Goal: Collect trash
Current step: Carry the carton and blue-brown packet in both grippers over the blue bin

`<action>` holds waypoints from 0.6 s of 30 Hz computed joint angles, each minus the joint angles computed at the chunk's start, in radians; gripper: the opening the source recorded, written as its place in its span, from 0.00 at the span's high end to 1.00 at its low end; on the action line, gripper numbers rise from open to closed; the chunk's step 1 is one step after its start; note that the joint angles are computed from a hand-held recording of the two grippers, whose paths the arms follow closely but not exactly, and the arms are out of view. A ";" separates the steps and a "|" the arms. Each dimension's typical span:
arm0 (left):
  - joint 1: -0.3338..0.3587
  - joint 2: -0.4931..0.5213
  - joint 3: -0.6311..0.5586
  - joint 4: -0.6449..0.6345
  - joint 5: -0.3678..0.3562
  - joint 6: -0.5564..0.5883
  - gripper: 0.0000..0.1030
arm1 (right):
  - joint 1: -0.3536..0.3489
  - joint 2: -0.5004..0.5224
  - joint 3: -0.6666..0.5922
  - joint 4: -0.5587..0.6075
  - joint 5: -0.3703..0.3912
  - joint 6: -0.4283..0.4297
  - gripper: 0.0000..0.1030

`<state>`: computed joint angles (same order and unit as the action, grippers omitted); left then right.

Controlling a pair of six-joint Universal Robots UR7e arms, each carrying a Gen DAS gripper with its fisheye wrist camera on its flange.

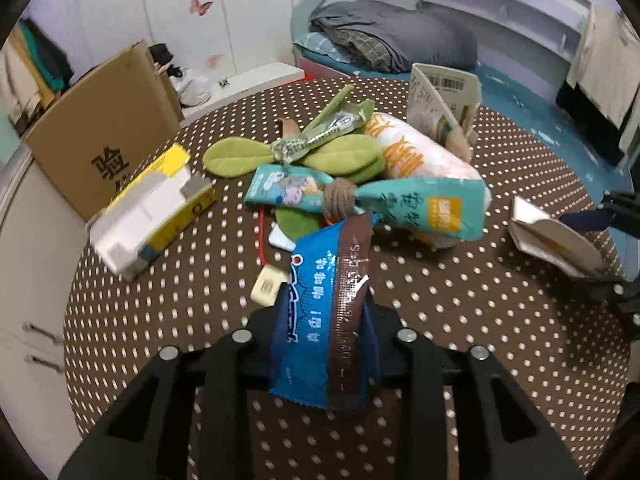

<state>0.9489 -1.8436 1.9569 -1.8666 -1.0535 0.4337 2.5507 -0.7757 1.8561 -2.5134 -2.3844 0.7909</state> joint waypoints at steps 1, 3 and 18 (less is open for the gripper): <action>0.002 -0.016 0.004 0.005 -0.008 -0.010 0.71 | 0.000 0.000 0.004 -0.014 0.006 -0.007 0.36; -0.001 -0.055 0.018 0.016 -0.012 -0.038 0.71 | 0.003 0.002 0.012 -0.036 0.006 -0.019 0.36; -0.153 -0.261 0.063 0.110 -0.087 -0.305 0.72 | 0.049 -0.097 0.085 -0.152 -0.092 0.025 0.36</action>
<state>0.7961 -2.1047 2.0203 -1.7564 -1.1408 0.1284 2.5992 -0.8724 1.9410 -2.6659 -2.4760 0.8154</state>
